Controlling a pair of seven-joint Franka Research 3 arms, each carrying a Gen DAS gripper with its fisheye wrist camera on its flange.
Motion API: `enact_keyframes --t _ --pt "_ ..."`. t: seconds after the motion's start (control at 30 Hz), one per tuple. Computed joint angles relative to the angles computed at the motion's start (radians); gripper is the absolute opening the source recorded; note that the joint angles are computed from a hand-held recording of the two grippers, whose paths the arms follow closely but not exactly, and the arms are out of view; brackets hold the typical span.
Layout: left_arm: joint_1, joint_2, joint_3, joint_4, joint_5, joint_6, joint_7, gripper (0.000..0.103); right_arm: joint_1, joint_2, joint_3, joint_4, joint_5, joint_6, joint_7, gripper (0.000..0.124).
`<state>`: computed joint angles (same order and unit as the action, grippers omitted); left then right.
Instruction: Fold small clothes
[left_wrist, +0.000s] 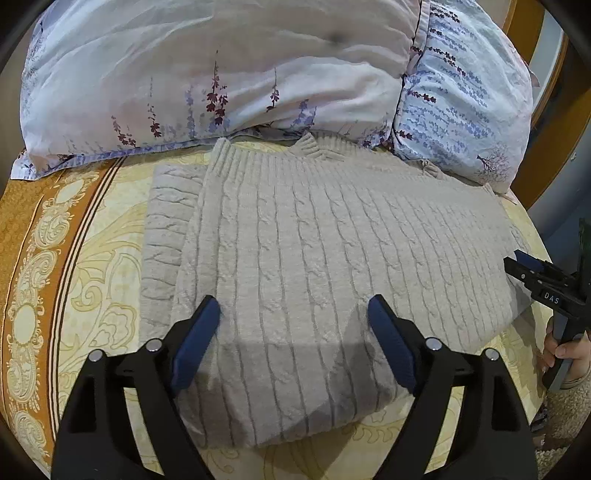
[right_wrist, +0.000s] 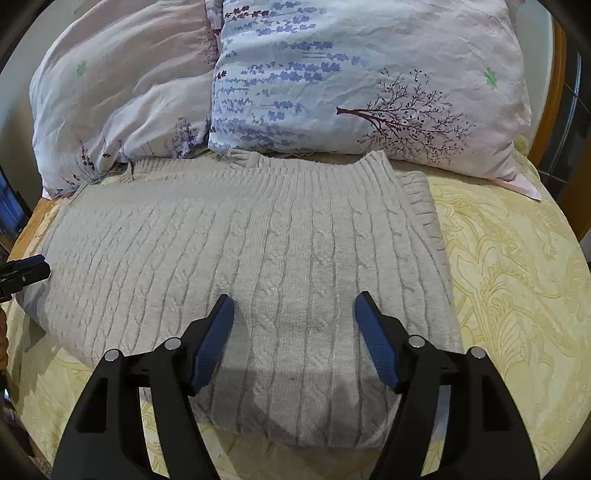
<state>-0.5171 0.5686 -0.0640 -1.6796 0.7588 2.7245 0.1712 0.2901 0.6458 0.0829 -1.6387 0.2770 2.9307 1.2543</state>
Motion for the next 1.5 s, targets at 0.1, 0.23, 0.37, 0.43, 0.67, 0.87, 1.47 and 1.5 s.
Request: enact_keyframes --t 0.1,0.23,0.37,0.43,0.67,0.87,1.47,1.5 --pt "-0.001 -0.004 0.002 -0.005 0.001 0.006 -0.008 0.084 -0.001 -0.002 0.0 -0.004 0.0 0.001 -0.003 0.071" --pt "-0.002 -0.059 0.033 -0.086 0.031 0.102 -0.111 0.084 0.005 -0.007 -0.008 -0.003 0.001 -0.008 0.011 0.071" --pt "-0.019 -0.131 0.093 -0.168 0.132 0.134 -0.28 0.084 -0.013 -0.002 0.02 0.009 0.02 0.0 0.002 0.071" --pt "-0.005 -0.16 0.094 -0.197 0.167 0.119 -0.34 0.084 -0.023 -0.006 0.039 0.004 0.033 0.017 -0.014 0.071" --pt "0.115 -0.161 0.039 -0.249 0.141 0.232 -0.401 0.084 -0.023 0.013 0.081 0.051 0.053 0.007 -0.064 0.071" --pt "0.117 -0.12 0.058 -0.237 0.058 0.314 -0.366 0.084 0.018 0.047 0.066 0.118 0.048 -0.034 -0.075 0.076" --pt "0.039 -0.028 0.143 -0.156 -0.149 0.384 -0.236 0.059 0.055 0.093 0.036 0.151 0.006 -0.04 -0.052 0.086" --pt "0.054 -0.022 0.13 -0.163 -0.171 0.419 -0.232 0.055 0.053 0.095 0.038 0.155 0.007 -0.041 -0.053 0.086"
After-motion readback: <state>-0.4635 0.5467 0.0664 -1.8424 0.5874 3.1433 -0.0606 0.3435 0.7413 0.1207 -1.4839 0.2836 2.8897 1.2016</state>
